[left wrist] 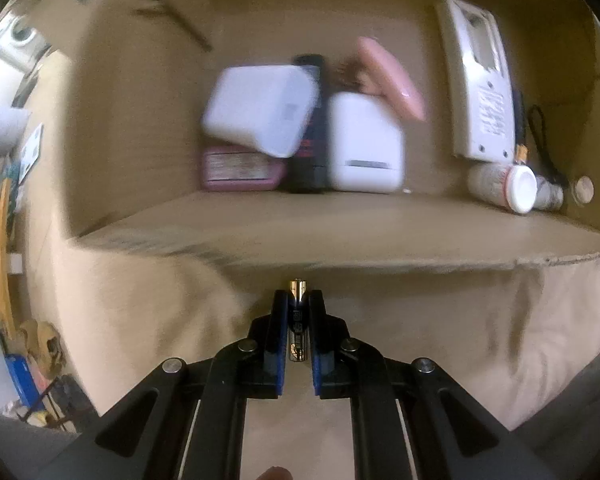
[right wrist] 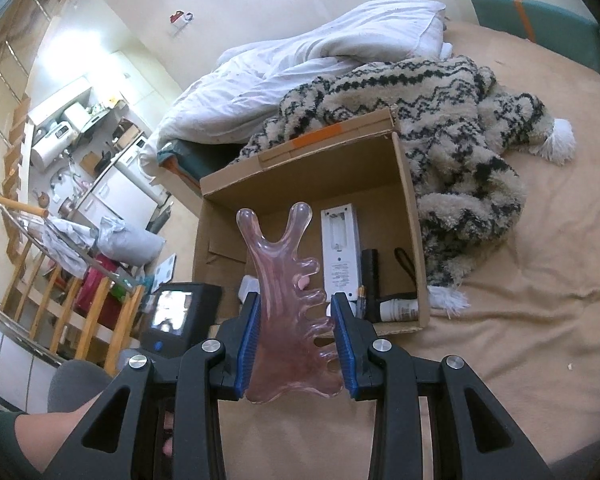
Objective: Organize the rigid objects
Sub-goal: 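Grasp the small gold-tipped battery with the left tool while the right tool holds the massager, then carry the massager and small battery into the box and open both tools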
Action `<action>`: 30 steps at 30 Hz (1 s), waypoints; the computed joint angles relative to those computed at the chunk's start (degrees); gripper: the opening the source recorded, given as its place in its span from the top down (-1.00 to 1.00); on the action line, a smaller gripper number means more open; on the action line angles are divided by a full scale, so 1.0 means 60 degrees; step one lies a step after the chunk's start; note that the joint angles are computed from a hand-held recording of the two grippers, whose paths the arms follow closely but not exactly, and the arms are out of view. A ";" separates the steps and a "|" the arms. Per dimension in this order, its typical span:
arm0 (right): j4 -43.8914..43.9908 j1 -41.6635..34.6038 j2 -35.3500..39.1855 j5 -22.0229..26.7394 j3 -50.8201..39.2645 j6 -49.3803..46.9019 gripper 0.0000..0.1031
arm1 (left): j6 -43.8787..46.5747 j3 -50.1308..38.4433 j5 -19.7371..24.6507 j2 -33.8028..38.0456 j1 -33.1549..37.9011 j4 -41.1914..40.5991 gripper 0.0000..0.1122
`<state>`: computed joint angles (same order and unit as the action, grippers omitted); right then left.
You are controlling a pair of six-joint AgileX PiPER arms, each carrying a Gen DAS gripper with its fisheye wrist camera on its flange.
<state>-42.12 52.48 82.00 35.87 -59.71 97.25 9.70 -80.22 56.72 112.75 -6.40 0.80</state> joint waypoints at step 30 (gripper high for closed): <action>0.2292 -0.2338 0.1636 -0.0432 -0.2176 -0.4293 0.30 | 0.0854 -0.2432 0.0382 -0.1751 0.1300 -0.1277 0.84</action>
